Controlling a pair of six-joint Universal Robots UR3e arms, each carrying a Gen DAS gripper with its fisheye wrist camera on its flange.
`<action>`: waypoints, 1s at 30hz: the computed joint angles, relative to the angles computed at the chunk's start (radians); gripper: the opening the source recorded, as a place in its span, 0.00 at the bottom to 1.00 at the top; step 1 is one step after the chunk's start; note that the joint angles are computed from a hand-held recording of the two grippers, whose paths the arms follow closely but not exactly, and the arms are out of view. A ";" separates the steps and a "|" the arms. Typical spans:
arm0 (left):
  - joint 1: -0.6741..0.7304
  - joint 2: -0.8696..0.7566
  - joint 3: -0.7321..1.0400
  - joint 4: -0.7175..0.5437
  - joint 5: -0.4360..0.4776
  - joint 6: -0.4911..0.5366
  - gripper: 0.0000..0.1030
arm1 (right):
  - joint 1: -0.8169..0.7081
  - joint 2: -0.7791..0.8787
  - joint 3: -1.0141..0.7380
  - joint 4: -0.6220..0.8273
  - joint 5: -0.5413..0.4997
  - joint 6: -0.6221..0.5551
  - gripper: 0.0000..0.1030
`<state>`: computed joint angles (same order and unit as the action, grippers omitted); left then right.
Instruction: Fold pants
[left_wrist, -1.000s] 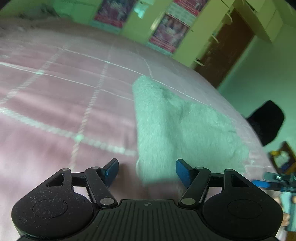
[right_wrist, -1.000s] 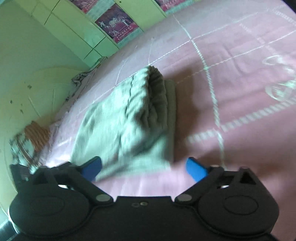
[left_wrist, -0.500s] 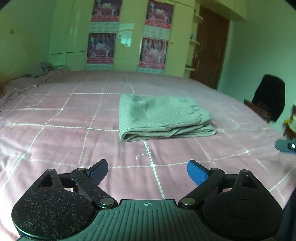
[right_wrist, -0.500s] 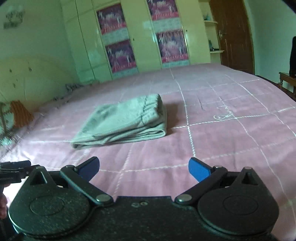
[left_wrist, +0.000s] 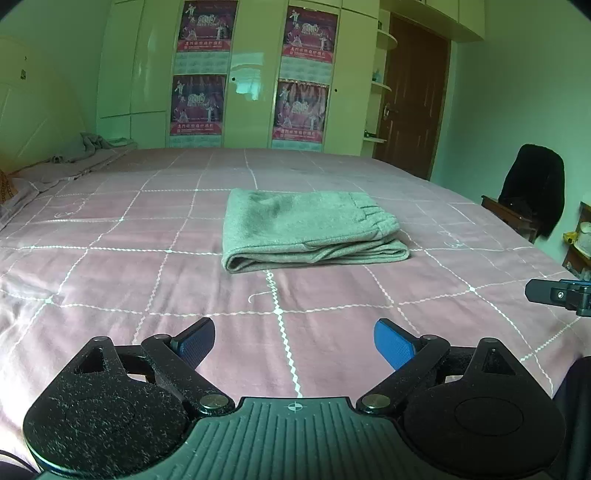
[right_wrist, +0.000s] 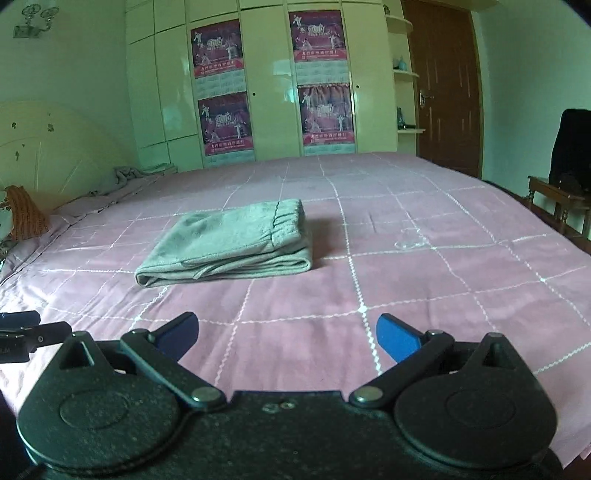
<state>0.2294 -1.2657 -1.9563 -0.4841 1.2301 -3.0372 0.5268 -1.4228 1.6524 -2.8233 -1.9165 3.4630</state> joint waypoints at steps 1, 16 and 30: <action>-0.001 0.000 -0.001 0.000 0.000 0.001 0.90 | 0.004 0.006 -0.006 0.004 -0.009 0.001 1.00; -0.009 -0.006 -0.002 -0.003 0.012 0.000 0.90 | 0.012 0.018 -0.005 -0.002 -0.006 -0.021 1.00; -0.018 -0.010 -0.010 0.004 0.012 -0.003 0.90 | 0.024 0.028 -0.010 0.007 0.000 -0.025 1.00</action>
<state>0.2118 -1.2758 -1.9659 -0.4802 1.2421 -3.0404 0.5510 -1.3950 1.6422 -2.8165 -1.9163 3.4381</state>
